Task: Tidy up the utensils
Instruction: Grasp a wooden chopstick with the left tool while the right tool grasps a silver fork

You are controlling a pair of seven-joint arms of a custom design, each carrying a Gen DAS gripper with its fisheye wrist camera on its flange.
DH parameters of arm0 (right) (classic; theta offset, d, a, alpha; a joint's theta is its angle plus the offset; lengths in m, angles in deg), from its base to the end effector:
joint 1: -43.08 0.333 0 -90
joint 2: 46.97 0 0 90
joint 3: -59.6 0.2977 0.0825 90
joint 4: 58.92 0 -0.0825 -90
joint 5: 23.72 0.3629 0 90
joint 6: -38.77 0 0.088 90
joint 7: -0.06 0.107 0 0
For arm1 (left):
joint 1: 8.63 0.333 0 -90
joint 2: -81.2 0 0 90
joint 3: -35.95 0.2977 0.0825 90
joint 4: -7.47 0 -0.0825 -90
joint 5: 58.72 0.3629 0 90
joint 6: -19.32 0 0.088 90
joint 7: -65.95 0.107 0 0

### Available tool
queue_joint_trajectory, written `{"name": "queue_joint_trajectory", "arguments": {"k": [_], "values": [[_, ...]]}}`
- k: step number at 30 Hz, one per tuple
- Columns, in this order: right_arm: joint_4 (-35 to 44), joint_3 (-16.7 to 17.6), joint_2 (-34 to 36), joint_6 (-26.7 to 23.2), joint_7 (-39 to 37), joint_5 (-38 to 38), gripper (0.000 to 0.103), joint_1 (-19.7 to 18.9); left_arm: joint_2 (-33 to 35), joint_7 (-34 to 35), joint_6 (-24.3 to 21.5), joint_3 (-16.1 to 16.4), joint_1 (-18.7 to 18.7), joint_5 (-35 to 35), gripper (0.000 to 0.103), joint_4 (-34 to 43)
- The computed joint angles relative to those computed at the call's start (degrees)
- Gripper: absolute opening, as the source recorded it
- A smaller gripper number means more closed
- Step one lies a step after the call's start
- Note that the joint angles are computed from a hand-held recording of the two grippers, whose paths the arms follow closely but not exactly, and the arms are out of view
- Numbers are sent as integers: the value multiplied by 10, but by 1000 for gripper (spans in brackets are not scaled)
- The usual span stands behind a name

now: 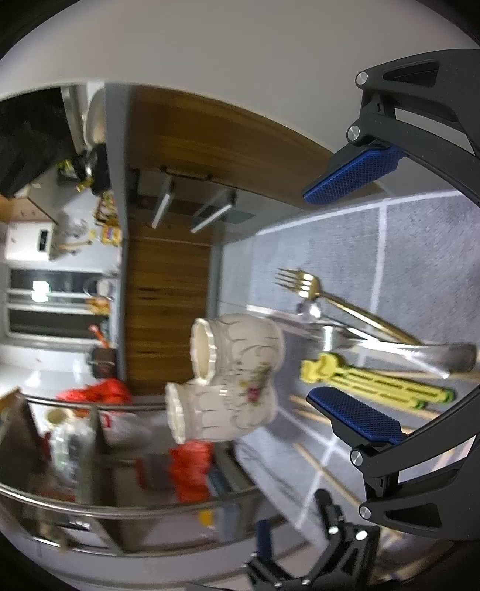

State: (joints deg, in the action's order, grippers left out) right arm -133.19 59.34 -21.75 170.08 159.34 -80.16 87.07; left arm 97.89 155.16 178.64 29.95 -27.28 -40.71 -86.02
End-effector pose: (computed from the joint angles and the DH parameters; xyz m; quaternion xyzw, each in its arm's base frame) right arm 0.5224 0.4750 0.5541 -0.6236 0.6081 -0.3712 0.3219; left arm 0.6080 -0.2840 0.5425 -0.4055 0.8096 -0.2963 0.3038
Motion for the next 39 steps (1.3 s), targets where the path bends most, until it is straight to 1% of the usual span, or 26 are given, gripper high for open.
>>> {"name": "queue_joint_trajectory", "arguments": {"k": [1,4,7,9,10,11,12,13,14,15,17,18,20,21,22,23,27,30,31,32,33,35,37,39], "values": [[7,7,5,-8,-29,19,98,-5,0,11,-9,-4,3,-6,98,0],[13,11,10,-29,-59,47,98,-8,-1,8,-24,-2,1,-4,98,-4],[18,19,16,-10,-75,92,96,-21,1,5,-38,-6,4,-13,98,-1],[45,23,35,-12,-103,122,95,-26,3,7,-48,-9,7,-24,98,3],[67,23,51,-23,-120,135,90,-23,3,11,-52,-12,9,-30,98,4],[84,19,62,-32,-131,144,81,-20,5,15,-54,-15,11,-37,97,6],[112,19,80,-47,-148,160,77,-19,6,22,-59,-18,13,-45,91,7],[132,19,94,-53,-163,179,67,-21,8,25,-63,-19,14,-50,84,9],[147,19,104,-58,-174,198,59,-23,10,31,-70,-22,16,-60,80,12],[156,17,111,-59,-180,214,56,-24,11,36,-75,-25,18,-69,75,14],[172,16,123,-54,-195,241,46,-28,11,59,-80,-38,29,-106,67,13],[180,14,129,-54,-203,250,44,-27,11,69,-83,-41,32,-119,63,14],[196,6,140,-59,-212,260,35,-23,11,79,-88,-43,31,-132,52,15],[202,2,144,-59,-216,262,33,-21,12,92,-95,-47,34,-144,44,17],[208,3,148,-57,-223,271,28,-23,13,99,-97,-48,34,-150,40,17],[215,2,153,-56,-228,278,24,-24,13,105,-92,-48,35,-156,39,15],[245,-5,172,-67,-244,290,22,-18,16,110,-91,-45,29,-164,34,18],[266,-13,185,-82,-247,298,19,-15,19,122,-94,-48,33,-180,27,22],[257,-15,180,-74,-244,298,13,-15,20,128,-94,-51,35,-188,21,23],[254,-16,179,-71,-245,298,10,-15,21,131,-96,-51,36,-192,17,26],[247,-16,175,-67,-243,298,10,-15,22,133,-96,-51,36,-196,10,27],[228,-17,164,-52,-236,294,7,-14,28,142,-98,-52,37,-202,8,35],[210,-18,153,-40,-229,286,7,-13,31,146,-102,-51,38,-207,5,41],[183,-20,136,-19,-215,275,7,-12,31,146,-101,-49,38,-208,5,41]]}}
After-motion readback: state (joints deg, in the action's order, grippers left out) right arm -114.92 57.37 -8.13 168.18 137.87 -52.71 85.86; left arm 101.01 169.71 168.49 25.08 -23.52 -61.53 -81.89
